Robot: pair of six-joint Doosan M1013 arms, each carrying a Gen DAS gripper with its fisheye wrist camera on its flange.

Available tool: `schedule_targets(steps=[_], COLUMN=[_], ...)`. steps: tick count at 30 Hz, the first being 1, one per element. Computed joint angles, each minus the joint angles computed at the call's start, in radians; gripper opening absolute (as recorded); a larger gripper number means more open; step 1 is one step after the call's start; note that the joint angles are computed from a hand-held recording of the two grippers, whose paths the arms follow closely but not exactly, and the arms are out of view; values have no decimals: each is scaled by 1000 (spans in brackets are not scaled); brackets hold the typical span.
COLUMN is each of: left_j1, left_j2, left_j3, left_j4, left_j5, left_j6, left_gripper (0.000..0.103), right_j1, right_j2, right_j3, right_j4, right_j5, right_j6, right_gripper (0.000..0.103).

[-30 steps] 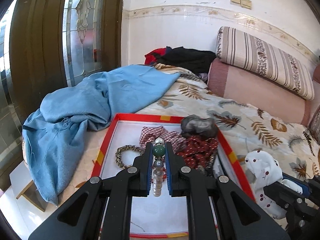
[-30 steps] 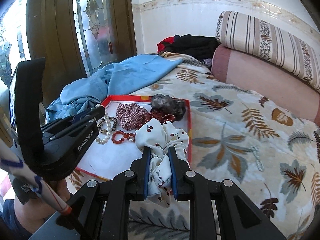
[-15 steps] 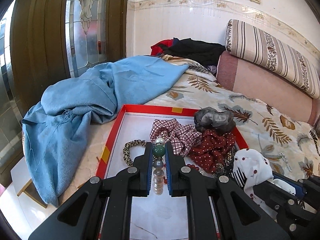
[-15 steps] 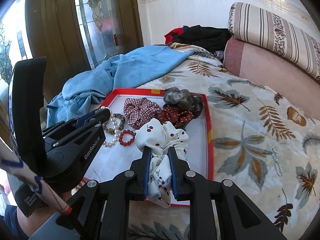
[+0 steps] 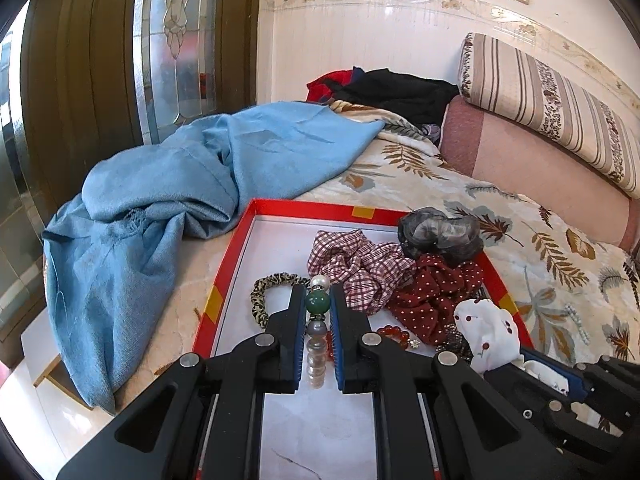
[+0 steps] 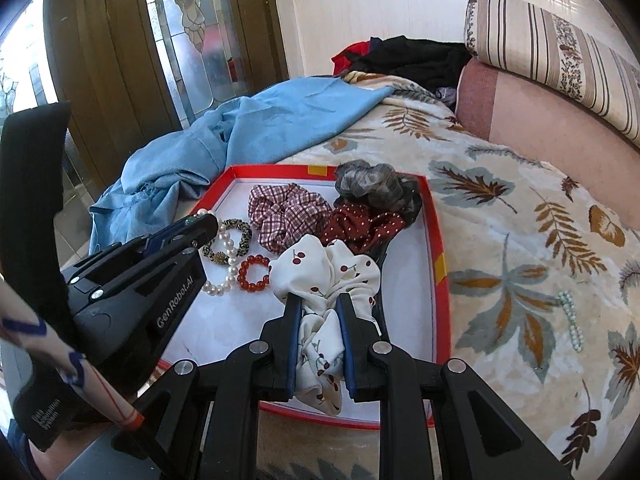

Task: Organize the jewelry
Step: 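Carry both items over the box, open the left gripper while the right releases the scrunchie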

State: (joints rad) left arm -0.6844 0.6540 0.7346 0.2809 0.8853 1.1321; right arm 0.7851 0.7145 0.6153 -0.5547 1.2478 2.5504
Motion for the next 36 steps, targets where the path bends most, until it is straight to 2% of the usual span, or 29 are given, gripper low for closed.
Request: schedule_targets(steps=[8,13,24,28,36], left_j1=[20,22,22,23,18], left_j2=[29,34,30,29,22], left_j3=[-46,-56,-49,-47,-33], left_j4=[-65,-72,-72,-68,-47], left_j5=[72,87,78,70,47], left_j6=[-7,-8,-14,-27,-35], left_gripper=[11,11,11,11,11], right_j1=[-10,-18,-13,-12,-13], right_j2=[11,27,18,-2,-44], right_j3=[-4,-27,5,39,101], right_j4=[17,18,70,64,57], right_j5=[1,16,-59,-85,-136], right_j6=[5,-1,-24,0,50], right_gripper=[21,22,24,37,40])
